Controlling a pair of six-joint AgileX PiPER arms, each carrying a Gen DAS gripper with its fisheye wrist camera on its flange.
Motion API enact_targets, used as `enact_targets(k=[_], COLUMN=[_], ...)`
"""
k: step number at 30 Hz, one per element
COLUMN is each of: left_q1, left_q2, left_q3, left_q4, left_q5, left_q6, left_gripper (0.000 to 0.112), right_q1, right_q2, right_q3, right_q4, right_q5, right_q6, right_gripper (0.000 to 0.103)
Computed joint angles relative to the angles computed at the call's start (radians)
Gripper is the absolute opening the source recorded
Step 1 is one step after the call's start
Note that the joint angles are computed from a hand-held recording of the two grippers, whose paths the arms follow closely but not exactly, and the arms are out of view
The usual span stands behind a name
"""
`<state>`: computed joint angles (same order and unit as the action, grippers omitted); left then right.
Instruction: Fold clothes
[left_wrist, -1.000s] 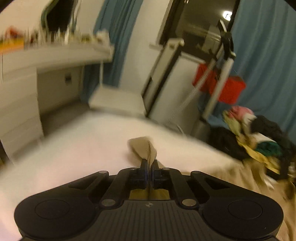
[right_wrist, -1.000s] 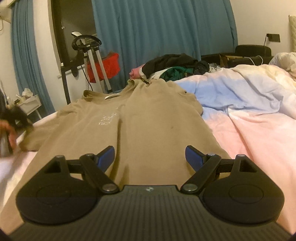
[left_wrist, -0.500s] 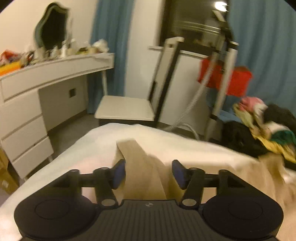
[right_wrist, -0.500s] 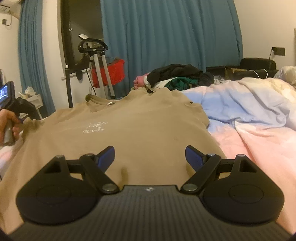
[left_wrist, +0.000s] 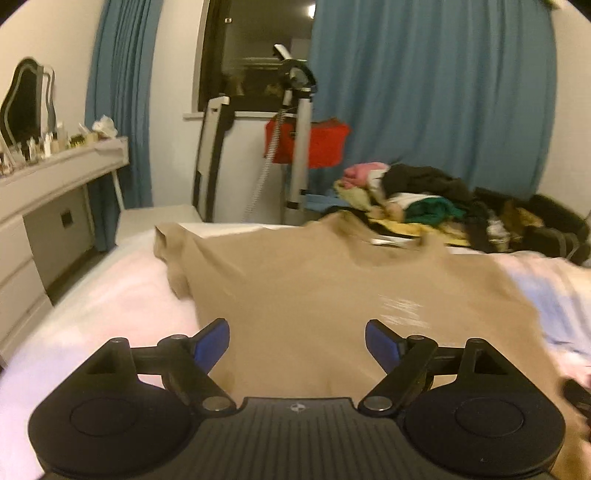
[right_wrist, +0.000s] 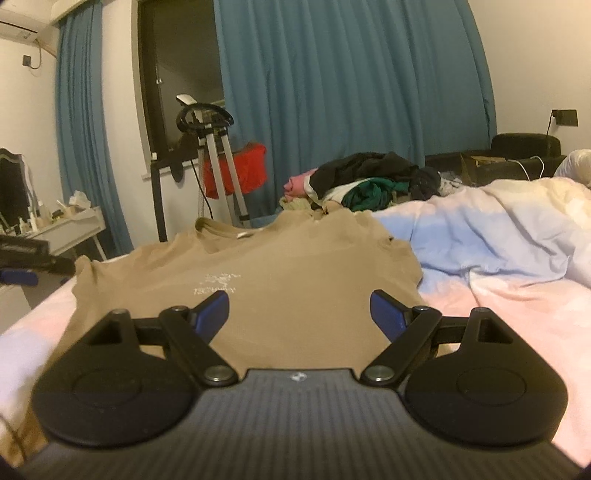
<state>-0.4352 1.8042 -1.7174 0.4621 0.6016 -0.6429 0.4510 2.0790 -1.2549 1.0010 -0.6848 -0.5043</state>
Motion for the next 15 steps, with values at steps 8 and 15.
enact_targets(k=[8, 15], left_q1=[-0.178, -0.234], left_q2=[-0.243, -0.309], left_q3=[0.309, 0.445], left_q4=[0.301, 0.429], left_q5=[-0.053, -0.067], left_q6=[-0.307, -0.472], left_gripper=[0.089, 0.09], right_q1=[0.022, 0.031], right_q2=[-0.085, -0.111], right_q3=[0.102, 0.133], right_q4=[-0.034, -0.021], right_q5=[-0.041, -0.036], right_q6=[0.041, 0.053], right_gripper=[0.085, 0.085])
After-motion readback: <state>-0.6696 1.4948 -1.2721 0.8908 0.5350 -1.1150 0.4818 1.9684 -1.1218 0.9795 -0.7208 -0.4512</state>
